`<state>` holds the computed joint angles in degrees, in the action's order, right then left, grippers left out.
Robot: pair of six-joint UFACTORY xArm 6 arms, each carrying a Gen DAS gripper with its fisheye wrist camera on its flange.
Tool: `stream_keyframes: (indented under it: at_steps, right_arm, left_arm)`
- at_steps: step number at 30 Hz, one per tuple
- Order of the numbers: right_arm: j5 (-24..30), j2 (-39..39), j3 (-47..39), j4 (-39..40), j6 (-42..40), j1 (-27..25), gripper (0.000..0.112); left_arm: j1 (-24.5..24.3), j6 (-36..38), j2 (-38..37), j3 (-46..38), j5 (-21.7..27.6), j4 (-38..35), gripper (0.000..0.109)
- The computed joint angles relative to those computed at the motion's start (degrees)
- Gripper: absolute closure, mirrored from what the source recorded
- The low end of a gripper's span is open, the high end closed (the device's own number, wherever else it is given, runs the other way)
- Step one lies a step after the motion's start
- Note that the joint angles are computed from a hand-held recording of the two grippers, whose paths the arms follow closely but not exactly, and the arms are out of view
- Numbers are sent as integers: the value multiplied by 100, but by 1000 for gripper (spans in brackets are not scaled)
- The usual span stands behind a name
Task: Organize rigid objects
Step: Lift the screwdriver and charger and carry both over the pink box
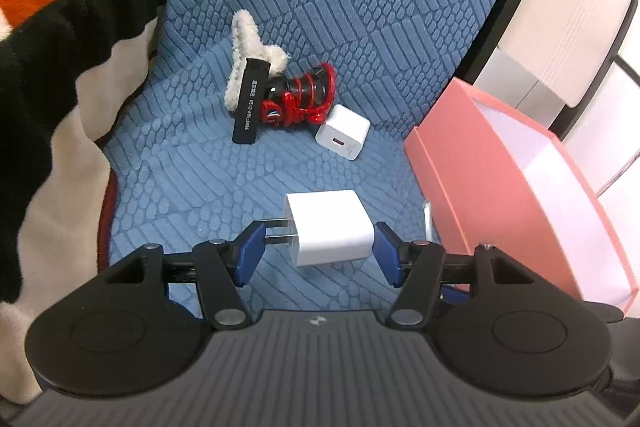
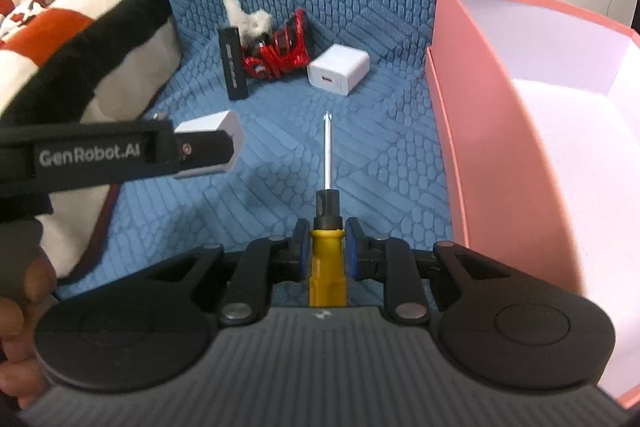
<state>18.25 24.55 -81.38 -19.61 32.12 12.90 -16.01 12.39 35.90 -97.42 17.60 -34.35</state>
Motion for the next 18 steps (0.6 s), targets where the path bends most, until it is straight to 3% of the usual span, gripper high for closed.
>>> stream_keyframes:
  at_steps: [3, 9, 18]
  right_arm:
    - [-53, -161, 91, 302, -225, -13, 90]
    - [-69, -491, 221, 850, -805, -27, 90]
    - [-214, -1017, 405, 1265, -1152, -130, 90]
  left_arm:
    - [-13, 347, -222, 212, -75, -432, 44]
    - [-63, 416, -614, 511, -167, -513, 44]
    - [-90, 13, -1049, 669, -386, 35, 44]
